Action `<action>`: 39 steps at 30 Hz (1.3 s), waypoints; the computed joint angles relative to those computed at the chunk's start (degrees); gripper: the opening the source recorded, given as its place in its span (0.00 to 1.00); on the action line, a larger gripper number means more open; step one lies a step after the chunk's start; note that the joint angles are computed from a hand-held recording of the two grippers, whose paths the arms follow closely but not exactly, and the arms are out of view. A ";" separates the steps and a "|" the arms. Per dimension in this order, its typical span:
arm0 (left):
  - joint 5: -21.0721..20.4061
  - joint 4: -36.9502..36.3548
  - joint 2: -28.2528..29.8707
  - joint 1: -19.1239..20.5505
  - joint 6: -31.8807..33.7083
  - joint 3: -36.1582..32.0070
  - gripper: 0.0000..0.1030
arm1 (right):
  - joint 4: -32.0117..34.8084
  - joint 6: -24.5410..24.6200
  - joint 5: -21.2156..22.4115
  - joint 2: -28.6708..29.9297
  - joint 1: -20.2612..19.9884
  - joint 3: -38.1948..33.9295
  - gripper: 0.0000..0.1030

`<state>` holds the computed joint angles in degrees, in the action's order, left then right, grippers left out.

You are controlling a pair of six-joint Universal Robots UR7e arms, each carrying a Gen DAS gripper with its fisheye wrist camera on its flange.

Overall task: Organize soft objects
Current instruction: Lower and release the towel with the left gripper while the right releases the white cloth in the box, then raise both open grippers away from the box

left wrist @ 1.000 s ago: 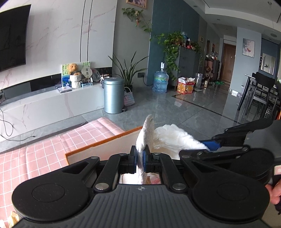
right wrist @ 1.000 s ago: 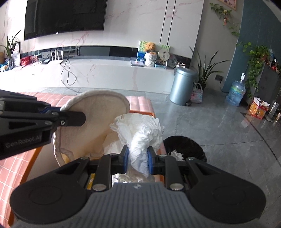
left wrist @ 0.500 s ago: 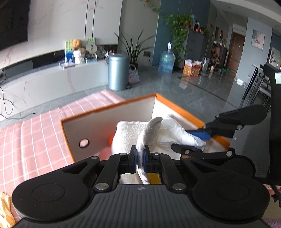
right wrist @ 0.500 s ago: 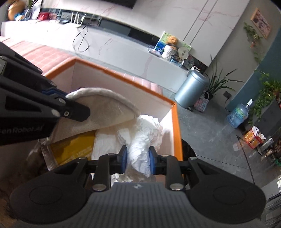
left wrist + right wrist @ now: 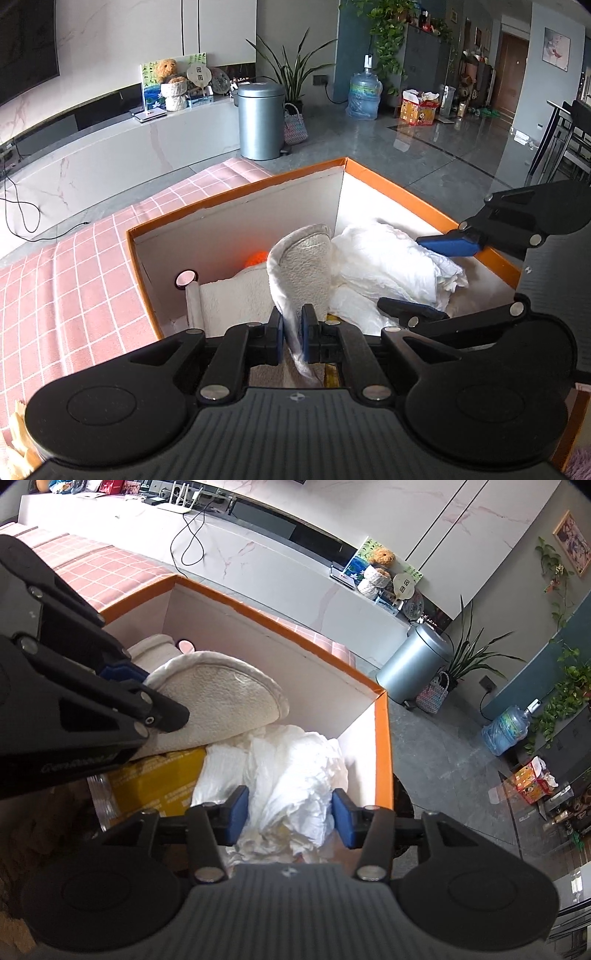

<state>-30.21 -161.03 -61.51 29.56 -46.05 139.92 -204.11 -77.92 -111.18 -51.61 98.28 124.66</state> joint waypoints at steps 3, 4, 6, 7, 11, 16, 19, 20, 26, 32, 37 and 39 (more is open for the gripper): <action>0.52 -0.75 -0.16 -0.08 0.68 0.23 0.23 | -0.35 -0.03 0.39 -0.79 0.26 0.47 0.55; 0.61 -0.49 -0.40 -0.36 0.33 0.44 0.32 | -0.41 -0.01 0.61 -1.21 0.38 0.71 0.57; 0.74 1.02 -0.67 -0.87 -0.31 0.40 0.39 | -1.12 -0.16 1.06 -2.06 0.60 1.42 0.65; 1.22 2.86 -0.89 -1.32 -1.62 0.38 0.41 | -1.53 -0.35 1.23 -2.47 0.71 1.82 0.66; 2.16 5.78 -1.65 -3.34 -4.30 1.06 0.53 | -2.71 -0.59 1.83 -4.77 0.90 3.97 0.72; 2.89 9.02 -4.16 -6.84 -8.20 2.71 0.59 | -4.18 0.86 2.85 -7.71 0.92 7.16 0.77; 3.66 14.56 -6.26 -9.77 -13.01 3.50 0.60 | -5.85 2.10 3.41 -8.85 0.89 9.19 0.78; 3.76 16.54 -7.10 -10.69 -14.71 3.74 0.60 | -6.58 2.66 3.51 -9.16 0.90 9.89 0.78; 4.88 27.93 -11.99 -15.88 -25.59 4.97 0.62 | -9.49 8.06 6.00 -12.74 0.74 14.04 0.79; 5.71 42.03 -15.98 -20.96 -39.58 5.51 0.62 | -14.34 13.76 11.70 -14.87 0.97 18.89 0.80; 4.43 57.89 -19.88 -25.08 -52.46 5.09 0.62 | -20.82 17.73 14.27 -12.23 2.41 21.93 0.79; 3.48 64.85 -21.32 -26.60 -58.34 4.67 0.62 | -22.83 19.34 14.69 -10.77 3.19 22.74 0.79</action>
